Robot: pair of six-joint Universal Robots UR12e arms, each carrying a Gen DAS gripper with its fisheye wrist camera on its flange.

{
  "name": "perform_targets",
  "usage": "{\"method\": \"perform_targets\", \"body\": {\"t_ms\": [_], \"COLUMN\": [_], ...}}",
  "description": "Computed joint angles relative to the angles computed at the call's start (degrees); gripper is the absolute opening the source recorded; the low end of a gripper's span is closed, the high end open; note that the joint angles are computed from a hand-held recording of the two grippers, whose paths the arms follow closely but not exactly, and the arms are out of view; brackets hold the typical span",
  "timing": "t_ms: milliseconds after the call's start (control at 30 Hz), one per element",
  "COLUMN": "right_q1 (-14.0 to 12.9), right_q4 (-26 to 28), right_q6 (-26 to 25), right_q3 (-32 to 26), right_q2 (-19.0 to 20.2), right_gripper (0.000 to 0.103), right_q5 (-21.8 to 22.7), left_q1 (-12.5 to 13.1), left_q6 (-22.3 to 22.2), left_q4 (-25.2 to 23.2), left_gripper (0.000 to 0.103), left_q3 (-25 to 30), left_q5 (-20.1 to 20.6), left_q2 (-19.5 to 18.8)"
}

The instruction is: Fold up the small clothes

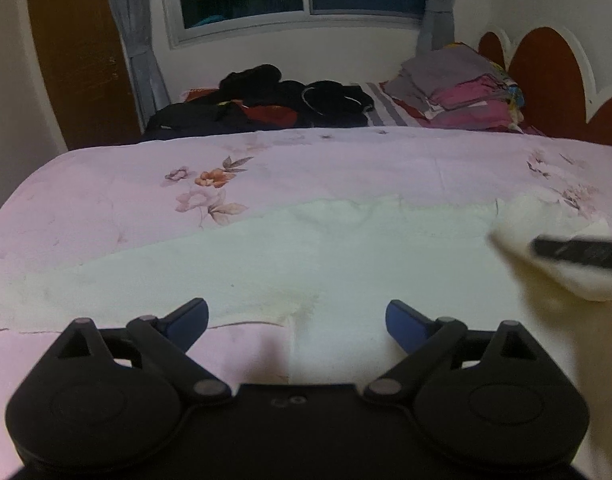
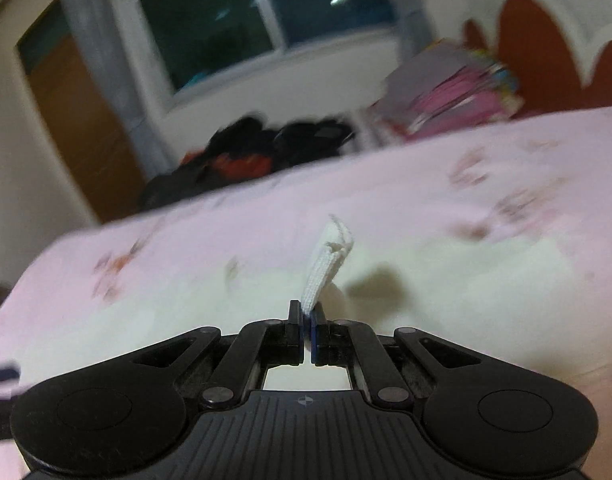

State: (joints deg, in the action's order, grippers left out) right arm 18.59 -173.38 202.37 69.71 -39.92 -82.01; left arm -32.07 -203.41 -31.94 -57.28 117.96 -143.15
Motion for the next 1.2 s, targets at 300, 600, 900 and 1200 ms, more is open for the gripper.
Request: {"method": "perform_targets", "body": {"t_ms": [300,600,900,1200], "right_q1": [0.15,-1.67,-2.75,-2.63], "right_q4": [0.15,-3.48,-1.57,1.98], "right_q6": [-2.39,-2.23,1.34,3.63], "right_q3": [3.37,14.02,18.97,15.95], "right_q2": [-1.46,-7.3,-9.49,-7.38], "right_gripper": [0.04,0.087,0.087,0.087], "right_q5": [-0.69,-12.13,-14.43,-14.66], "left_q1": [1.1,2.3,1.77,3.06], "left_q6": [-1.31,-6.26,-6.39,-10.42], "left_q4": [-1.29,-7.81,-4.89,8.45], "left_gripper": [0.099,0.085,0.016,0.007], "left_q3": [3.94,13.72,17.31,12.91], "left_q5": [-10.59,-27.44,-28.42,-30.95], "left_q2": [-2.41,-8.64,-11.88,-8.5]}}
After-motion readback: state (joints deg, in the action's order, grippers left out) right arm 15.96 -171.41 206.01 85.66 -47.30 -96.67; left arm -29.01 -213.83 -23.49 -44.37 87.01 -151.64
